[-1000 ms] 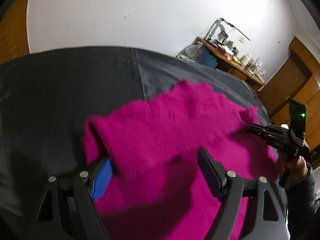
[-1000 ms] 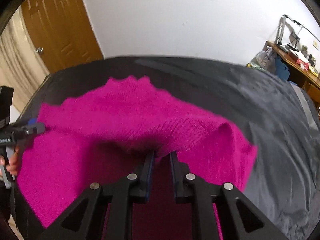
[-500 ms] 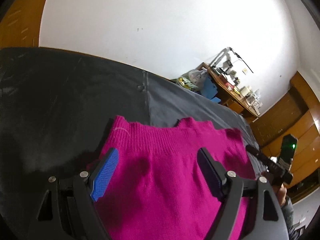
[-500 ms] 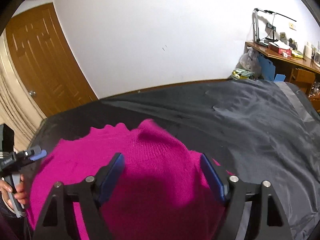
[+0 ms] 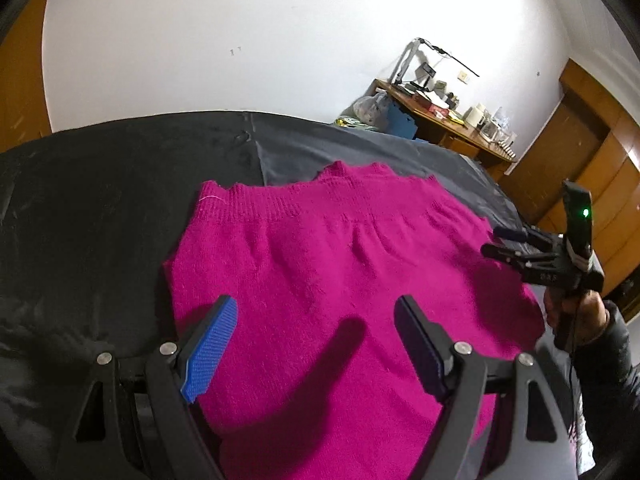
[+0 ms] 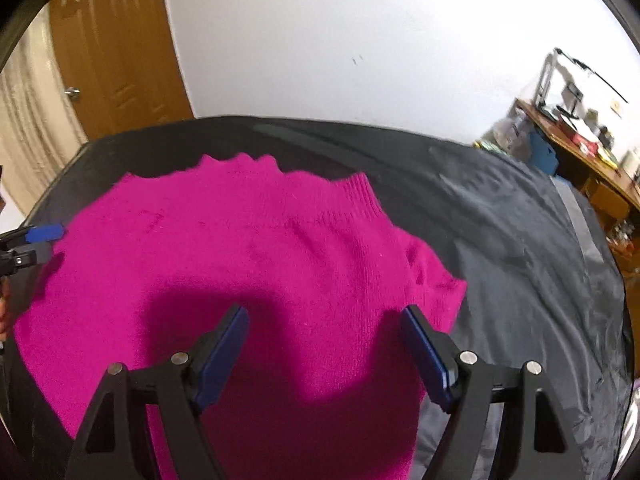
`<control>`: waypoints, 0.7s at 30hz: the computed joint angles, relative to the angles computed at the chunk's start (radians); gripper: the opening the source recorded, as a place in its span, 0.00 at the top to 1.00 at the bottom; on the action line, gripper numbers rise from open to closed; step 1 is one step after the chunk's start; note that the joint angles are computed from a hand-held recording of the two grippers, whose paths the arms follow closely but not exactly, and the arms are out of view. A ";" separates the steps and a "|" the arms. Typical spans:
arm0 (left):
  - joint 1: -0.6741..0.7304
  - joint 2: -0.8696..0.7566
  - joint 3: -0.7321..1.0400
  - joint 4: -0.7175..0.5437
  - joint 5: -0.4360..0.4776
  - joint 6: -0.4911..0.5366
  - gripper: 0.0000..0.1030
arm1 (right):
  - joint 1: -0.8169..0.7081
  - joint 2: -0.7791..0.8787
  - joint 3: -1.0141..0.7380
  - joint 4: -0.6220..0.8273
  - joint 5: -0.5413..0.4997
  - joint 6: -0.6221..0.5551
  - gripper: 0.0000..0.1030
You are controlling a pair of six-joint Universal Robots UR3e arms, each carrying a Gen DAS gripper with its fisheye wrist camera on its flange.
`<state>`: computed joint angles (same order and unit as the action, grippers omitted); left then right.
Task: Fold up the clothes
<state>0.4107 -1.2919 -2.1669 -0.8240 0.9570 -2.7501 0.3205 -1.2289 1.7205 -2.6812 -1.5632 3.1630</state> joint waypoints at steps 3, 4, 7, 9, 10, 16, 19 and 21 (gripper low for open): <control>-0.046 -0.093 0.030 0.074 0.063 -0.070 0.19 | 0.004 0.051 -0.029 0.019 -0.035 0.010 0.19; -0.047 -0.096 0.028 0.080 0.066 -0.073 0.19 | 0.000 0.048 -0.015 -0.001 -0.031 0.008 0.19; -0.046 -0.094 0.023 0.086 0.068 -0.075 0.19 | -0.034 0.001 0.046 -0.037 0.013 0.018 0.19; -0.014 -0.051 0.012 0.033 0.046 -0.053 0.19 | -0.093 -0.079 0.147 -0.093 0.086 0.041 0.19; 0.004 -0.027 0.008 0.002 0.034 -0.040 0.19 | -0.138 -0.131 0.211 -0.119 0.139 0.057 0.19; 0.081 0.122 -0.030 -0.145 -0.017 0.023 0.19 | -0.415 -0.436 0.544 -0.096 0.407 0.084 0.19; 0.084 0.174 -0.053 -0.181 -0.012 0.035 0.19 | -0.477 -0.565 0.653 -0.033 0.437 0.057 0.19; 0.084 0.206 -0.070 -0.196 -0.003 0.042 0.19 | -0.506 -0.629 0.692 0.015 0.486 0.045 0.19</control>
